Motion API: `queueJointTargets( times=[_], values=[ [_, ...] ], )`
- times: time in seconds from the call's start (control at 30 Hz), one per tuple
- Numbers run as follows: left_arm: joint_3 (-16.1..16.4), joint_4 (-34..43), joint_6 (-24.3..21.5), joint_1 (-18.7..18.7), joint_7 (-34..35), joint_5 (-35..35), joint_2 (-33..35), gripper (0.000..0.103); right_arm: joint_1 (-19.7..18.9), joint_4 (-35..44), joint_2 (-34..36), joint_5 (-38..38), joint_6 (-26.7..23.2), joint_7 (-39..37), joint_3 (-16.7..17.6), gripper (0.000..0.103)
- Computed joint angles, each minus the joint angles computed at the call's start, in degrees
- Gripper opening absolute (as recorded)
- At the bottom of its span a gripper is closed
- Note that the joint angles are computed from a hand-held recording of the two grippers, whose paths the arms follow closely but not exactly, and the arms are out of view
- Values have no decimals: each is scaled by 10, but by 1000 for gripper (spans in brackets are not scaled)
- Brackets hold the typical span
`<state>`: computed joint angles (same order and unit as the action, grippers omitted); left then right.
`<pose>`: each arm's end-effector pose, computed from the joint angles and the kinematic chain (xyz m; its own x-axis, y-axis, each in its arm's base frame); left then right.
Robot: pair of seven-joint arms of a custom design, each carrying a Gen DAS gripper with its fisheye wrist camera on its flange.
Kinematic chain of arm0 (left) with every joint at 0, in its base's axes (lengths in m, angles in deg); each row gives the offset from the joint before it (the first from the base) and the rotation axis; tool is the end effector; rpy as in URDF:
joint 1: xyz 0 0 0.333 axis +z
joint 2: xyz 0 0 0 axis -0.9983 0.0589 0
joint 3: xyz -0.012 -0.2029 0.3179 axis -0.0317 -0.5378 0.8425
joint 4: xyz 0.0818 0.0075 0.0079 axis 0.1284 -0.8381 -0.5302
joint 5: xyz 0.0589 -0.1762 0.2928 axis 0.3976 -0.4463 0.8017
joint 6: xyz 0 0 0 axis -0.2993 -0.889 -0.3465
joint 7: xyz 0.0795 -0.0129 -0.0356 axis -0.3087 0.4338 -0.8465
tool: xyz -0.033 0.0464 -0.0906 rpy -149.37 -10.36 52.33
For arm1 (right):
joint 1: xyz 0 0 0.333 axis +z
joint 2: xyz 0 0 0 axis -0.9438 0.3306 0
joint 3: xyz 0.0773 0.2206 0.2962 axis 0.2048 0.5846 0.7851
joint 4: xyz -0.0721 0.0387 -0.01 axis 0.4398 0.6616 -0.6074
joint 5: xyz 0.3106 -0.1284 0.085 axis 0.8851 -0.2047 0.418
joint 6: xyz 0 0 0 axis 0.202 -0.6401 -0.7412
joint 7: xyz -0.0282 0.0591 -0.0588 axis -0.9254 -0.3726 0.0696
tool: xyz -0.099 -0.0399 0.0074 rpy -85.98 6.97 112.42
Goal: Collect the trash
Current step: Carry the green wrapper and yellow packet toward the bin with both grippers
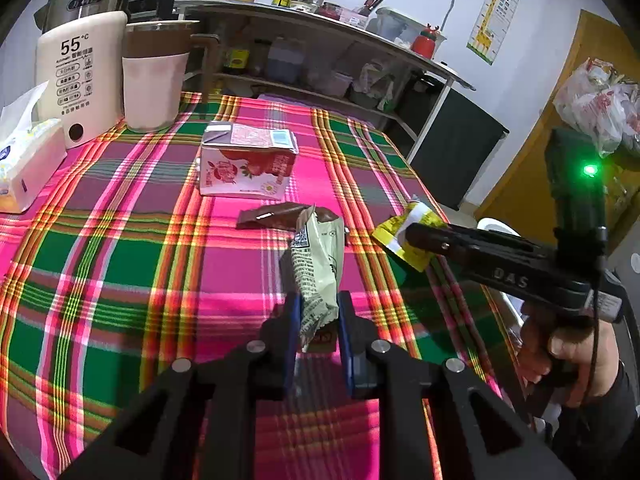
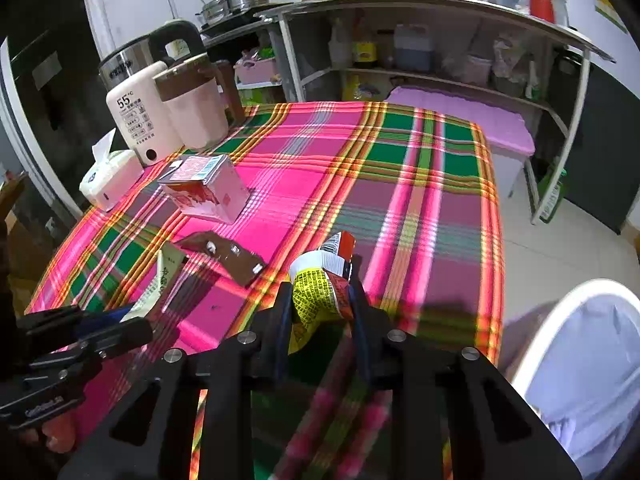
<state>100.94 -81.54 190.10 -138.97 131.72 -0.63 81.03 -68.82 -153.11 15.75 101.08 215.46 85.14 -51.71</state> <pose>0.5827 -0.3589 0.2610 0.1017 -0.9491 0.2982 -0.6969 -0.2819 -0.6594 0.7255 0.2439 0.2725 0.6148 -0.7697 -0.1721 -0.6632 -0.3864 -0.6410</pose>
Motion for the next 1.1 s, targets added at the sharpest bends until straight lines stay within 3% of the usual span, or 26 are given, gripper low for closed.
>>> queueJointTargets(
  times=[0.27, 0.67, 0.8, 1.1],
  values=[
    [30, -8, -11, -44, 1, -4, -8, 19, -101, -131, -38, 7, 74, -22, 99, 28],
    [84, -7, -26, -123, -10, 5, -12, 19, -278, -321, -71, -69, 195, 18, 248, 28],
    [97, 0, -31, -142, -15, 12, -11, 19, -317, -364, -82, -100, 221, 43, 269, 28],
    [107, 27, -52, -152, -34, 45, -3, 19, -359, -402, -91, -162, 246, 107, 270, 28]
  ],
)
